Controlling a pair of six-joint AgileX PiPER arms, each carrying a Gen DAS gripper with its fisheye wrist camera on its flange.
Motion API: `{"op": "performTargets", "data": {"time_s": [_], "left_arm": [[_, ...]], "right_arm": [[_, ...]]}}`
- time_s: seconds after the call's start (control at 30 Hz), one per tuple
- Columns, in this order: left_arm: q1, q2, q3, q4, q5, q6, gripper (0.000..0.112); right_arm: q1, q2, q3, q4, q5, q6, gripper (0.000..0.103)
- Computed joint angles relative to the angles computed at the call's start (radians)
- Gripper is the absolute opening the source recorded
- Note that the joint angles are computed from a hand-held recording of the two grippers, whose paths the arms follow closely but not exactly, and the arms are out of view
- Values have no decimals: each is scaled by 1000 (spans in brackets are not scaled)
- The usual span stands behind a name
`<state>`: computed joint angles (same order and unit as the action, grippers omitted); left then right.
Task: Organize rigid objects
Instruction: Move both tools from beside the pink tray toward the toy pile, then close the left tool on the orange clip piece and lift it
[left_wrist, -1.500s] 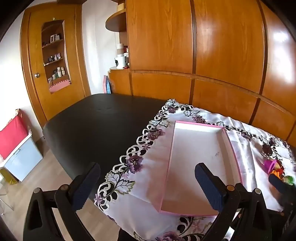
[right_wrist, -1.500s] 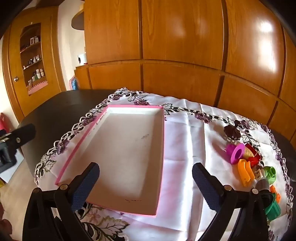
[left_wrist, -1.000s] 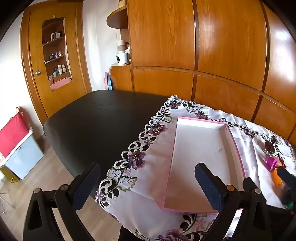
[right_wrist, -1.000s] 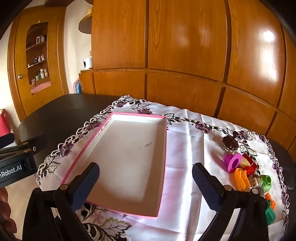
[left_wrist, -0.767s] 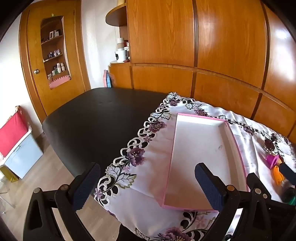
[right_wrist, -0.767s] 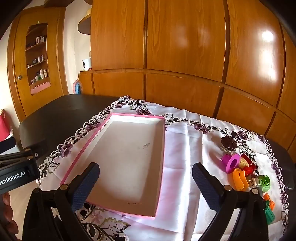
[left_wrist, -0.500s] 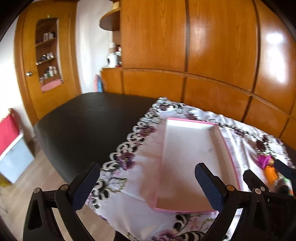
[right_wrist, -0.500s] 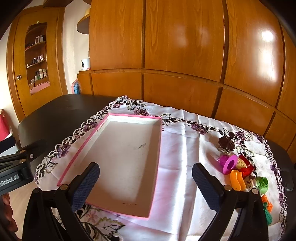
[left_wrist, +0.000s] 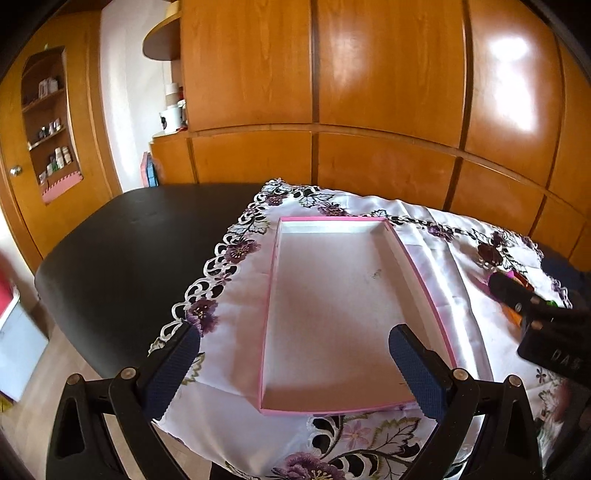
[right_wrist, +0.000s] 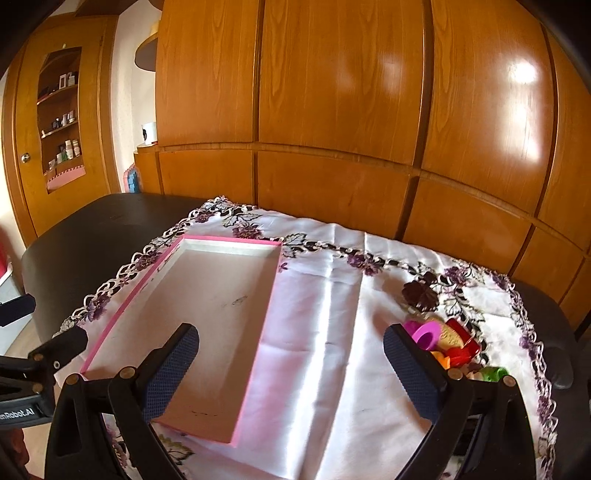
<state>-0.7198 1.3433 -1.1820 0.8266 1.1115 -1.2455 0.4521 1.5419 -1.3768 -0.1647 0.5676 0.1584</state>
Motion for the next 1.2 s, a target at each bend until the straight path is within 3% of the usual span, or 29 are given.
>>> {"op": "performTargets", "data": {"time_s": [0.27,0.53,0.77,0.83,1.0,1.13,1.2], "left_arm": [[-23,31,-26,6,-4,40,103],[-16,67,-58,-42,-58,106,103],[-32,111,-94,-64,-73,143,103],[-33,122,-108,-78,-91,165,103],[3,140,-148,-175,-198,253,103],[39,218,-250,-313,-266,402,103],[45,277,-320,-369,-265,477,103]], "right_arm": [[-108,-5,-6,108,11,-146,102],[-284,6,-45,186,20,-273,102],[-457,73,-77,251,-2,-258,102],[-504,111,-125,334,51,-266,102],[-611,140,-147,607,88,-378,103],[-668,155,-160,712,127,-368,103],[-701,155,-150,760,128,-362,103]]}}
